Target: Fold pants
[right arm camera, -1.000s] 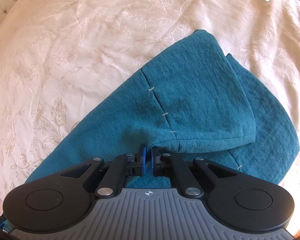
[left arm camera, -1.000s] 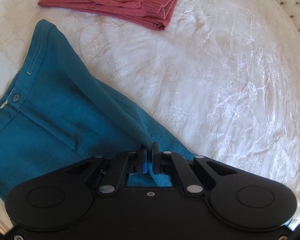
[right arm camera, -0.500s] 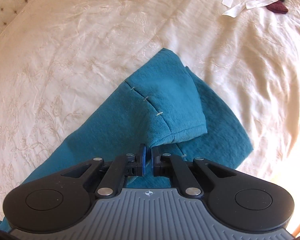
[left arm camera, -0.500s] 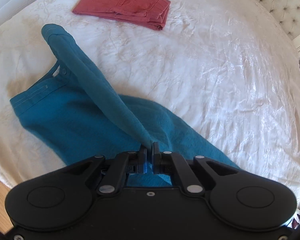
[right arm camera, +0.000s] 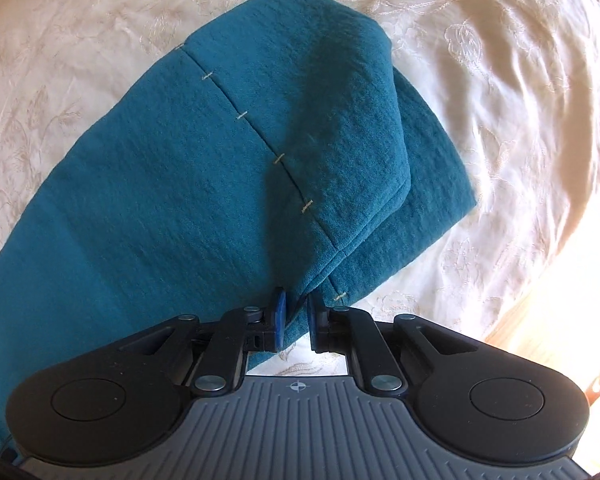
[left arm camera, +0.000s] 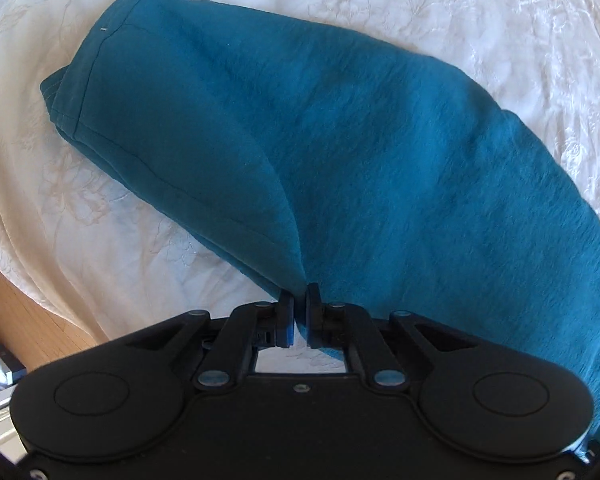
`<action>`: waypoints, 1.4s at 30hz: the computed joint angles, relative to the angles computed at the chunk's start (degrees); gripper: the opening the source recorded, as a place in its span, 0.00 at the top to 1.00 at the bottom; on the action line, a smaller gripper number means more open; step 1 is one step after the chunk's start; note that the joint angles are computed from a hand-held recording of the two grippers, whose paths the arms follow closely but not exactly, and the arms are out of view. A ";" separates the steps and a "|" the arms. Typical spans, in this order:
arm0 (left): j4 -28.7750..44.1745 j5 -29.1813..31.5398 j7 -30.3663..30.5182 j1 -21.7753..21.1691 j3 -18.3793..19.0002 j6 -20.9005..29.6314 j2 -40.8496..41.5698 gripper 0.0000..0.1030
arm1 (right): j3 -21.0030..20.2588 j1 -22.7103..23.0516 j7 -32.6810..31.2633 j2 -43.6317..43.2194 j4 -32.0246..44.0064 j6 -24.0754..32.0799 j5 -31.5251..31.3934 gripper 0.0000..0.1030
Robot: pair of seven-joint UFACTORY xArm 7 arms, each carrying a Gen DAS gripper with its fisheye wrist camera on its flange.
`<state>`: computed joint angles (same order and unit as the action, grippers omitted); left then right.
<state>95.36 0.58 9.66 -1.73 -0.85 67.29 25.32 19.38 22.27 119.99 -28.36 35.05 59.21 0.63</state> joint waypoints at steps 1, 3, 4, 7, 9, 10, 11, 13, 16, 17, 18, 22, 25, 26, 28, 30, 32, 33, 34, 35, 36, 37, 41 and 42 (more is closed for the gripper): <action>-0.16 0.76 0.16 -0.30 0.08 -0.14 0.06 0.90 | 0.59 -0.03 1.71 -2.12 -0.68 1.03 -0.28 0.85; 0.01 1.74 -0.34 -0.76 0.32 -0.02 0.47 0.87 | 1.82 -0.21 4.93 -5.18 -1.21 4.04 -0.65 0.82; 0.23 1.89 -0.90 -0.86 0.44 0.13 0.71 0.87 | 2.37 -0.25 6.77 -6.94 -1.72 5.73 -0.53 0.82; 0.71 3.10 -2.51 -1.30 0.85 0.29 1.48 0.83 | 2.81 0.27 11.10 -12.23 -5.03 9.09 1.71 0.82; 0.31 4.55 -3.37 -1.78 1.14 -0.20 1.47 0.83 | 2.98 1.21 13.29 -16.08 -8.77 9.36 3.81 0.82; -0.08 4.94 -3.59 -1.86 1.16 -0.42 1.20 0.82 | 3.01 1.42 13.65 -17.08 -9.76 9.20 4.21 0.82; -0.67 5.07 -3.68 -1.82 1.12 -0.81 0.73 0.82 | 3.03 1.71 13.80 -18.02 -10.73 8.97 4.54 0.82; -2.71 5.93 -4.13 -1.91 1.27 -2.35 -0.79 0.82 | 3.34 1.63 13.70 -19.23 -12.11 7.63 3.91 0.82; -4.60 7.83 -6.19 -2.21 1.81 -4.03 -2.29 0.82 | 3.73 1.17 14.08 -20.72 -14.37 4.05 2.99 0.82; -3.89 7.75 -6.33 -1.91 1.87 -3.35 -2.08 0.82 | 3.65 0.91 14.24 -20.99 -15.21 2.79 2.81 0.82; -3.03 7.76 -6.91 -1.90 1.88 -2.55 -1.63 0.82 | 3.48 0.64 14.30 -21.09 -15.96 1.71 2.61 0.82; -5.56 8.58 -6.72 -1.90 1.50 -3.77 -3.76 0.82 | 3.02 -0.22 14.72 -22.74 -19.03 -1.93 1.71 0.82; -6.70 8.57 -6.23 -2.01 1.07 -4.11 -5.32 0.82 | 4.04 -0.76 17.37 -24.98 -20.72 -3.68 1.12 0.82; -5.80 7.99 -5.78 -1.89 0.89 -3.17 -5.48 0.81 | 4.44 -0.75 18.43 -25.52 -20.82 -3.45 1.07 0.82; -6.22 6.92 -4.87 -1.76 0.48 -1.73 -7.46 0.82 | 6.49 -0.36 22.45 -27.38 -20.56 -1.45 1.21 0.80; -7.90 5.23 -2.69 -1.43 -0.13 -0.81 -10.42 0.77 | 7.94 -0.02 25.55 -28.26 -19.86 0.50 0.87 0.77; -9.65 4.30 -1.05 -1.60 -0.60 -0.41 -13.20 0.67 | 8.79 0.17 27.27 -28.04 -18.35 3.38 0.02 0.75; -10.25 3.89 -0.17 -1.99 -1.05 -0.07 -14.71 0.61 | 9.14 0.18 27.80 -27.81 -17.51 4.90 -0.55 0.74; -10.91 3.47 1.29 -2.14 -1.31 -0.36 -15.67 0.59 | 9.58 0.18 28.31 -27.73 -16.65 6.54 -1.22 0.72; -11.76 3.15 2.79 -2.38 -1.59 -0.83 -16.70 0.59 | 9.73 0.39 28.49 -27.89 -16.31 7.35 -1.78 0.71; -12.46 2.89 4.28 -2.76 -1.94 -1.33 -17.59 0.58 | 9.56 0.63 28.25 -28.20 -16.43 7.36 -2.35 0.69; -13.39 2.53 5.51 -3.17 -2.27 -1.82 -18.45 0.57 | 8.88 1.03 27.46 -28.60 -17.05 6.82 -2.69 0.69; -14.52 -0.06 10.20 -5.39 -3.83 -1.35 -19.56 0.50 | 5.76 0.95 23.92 -27.77 -19.65 3.29 -2.67 0.69; -14.61 -1.00 11.16 -5.89 -4.13 -0.91 -19.63 0.50 | 5.11 0.83 23.35 -27.18 -20.02 2.59 -2.24 0.69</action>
<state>80.76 -0.42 20.82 -7.62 -4.98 66.39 5.69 24.49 23.10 143.33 -55.54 15.03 61.80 -1.61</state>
